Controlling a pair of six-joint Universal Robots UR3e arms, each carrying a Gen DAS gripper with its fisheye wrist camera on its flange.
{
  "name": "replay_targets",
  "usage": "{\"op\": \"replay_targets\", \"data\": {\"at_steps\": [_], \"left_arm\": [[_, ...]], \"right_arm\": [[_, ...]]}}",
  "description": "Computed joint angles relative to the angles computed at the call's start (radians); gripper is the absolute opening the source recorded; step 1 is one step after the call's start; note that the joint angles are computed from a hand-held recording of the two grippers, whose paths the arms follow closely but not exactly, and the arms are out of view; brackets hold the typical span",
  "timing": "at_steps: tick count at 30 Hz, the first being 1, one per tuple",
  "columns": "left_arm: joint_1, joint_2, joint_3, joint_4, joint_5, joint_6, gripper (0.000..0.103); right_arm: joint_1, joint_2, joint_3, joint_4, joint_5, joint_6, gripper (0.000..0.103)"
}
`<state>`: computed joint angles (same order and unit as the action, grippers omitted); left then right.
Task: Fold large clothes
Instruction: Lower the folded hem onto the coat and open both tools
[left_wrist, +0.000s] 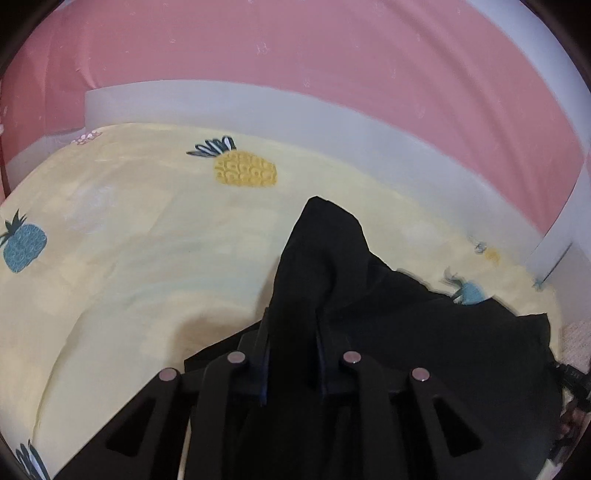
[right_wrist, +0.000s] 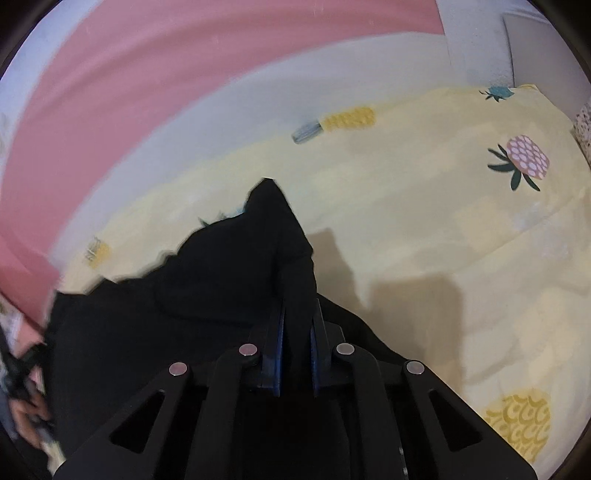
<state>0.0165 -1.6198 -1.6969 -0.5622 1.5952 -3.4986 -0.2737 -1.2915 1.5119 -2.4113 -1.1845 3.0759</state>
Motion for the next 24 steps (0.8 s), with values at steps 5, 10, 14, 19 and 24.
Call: {"op": "replay_targets", "data": {"at_steps": [5, 10, 14, 19, 24], "left_arm": [[-0.015, -0.072, -0.007, 0.032, 0.034, -0.003, 0.028], [0.019, 0.028, -0.062, 0.017, -0.011, -0.021, 0.031], [0.056, 0.27, -0.233, 0.047, -0.056, 0.017, 0.031], [0.021, 0.599, -0.494, 0.005, -0.118, 0.087, 0.032], [-0.06, 0.535, -0.587, 0.047, -0.058, 0.068, 0.032]], "right_arm": [[0.013, 0.053, 0.043, -0.065, -0.038, 0.011, 0.014], [-0.027, -0.079, 0.141, -0.068, -0.027, -0.018, 0.025], [-0.078, -0.311, 0.337, -0.097, 0.066, -0.077, 0.026], [-0.181, -0.653, 0.629, 0.022, 0.185, -0.242, 0.026], [-0.171, -0.637, 0.759, -0.081, 0.151, -0.287, 0.027]]}}
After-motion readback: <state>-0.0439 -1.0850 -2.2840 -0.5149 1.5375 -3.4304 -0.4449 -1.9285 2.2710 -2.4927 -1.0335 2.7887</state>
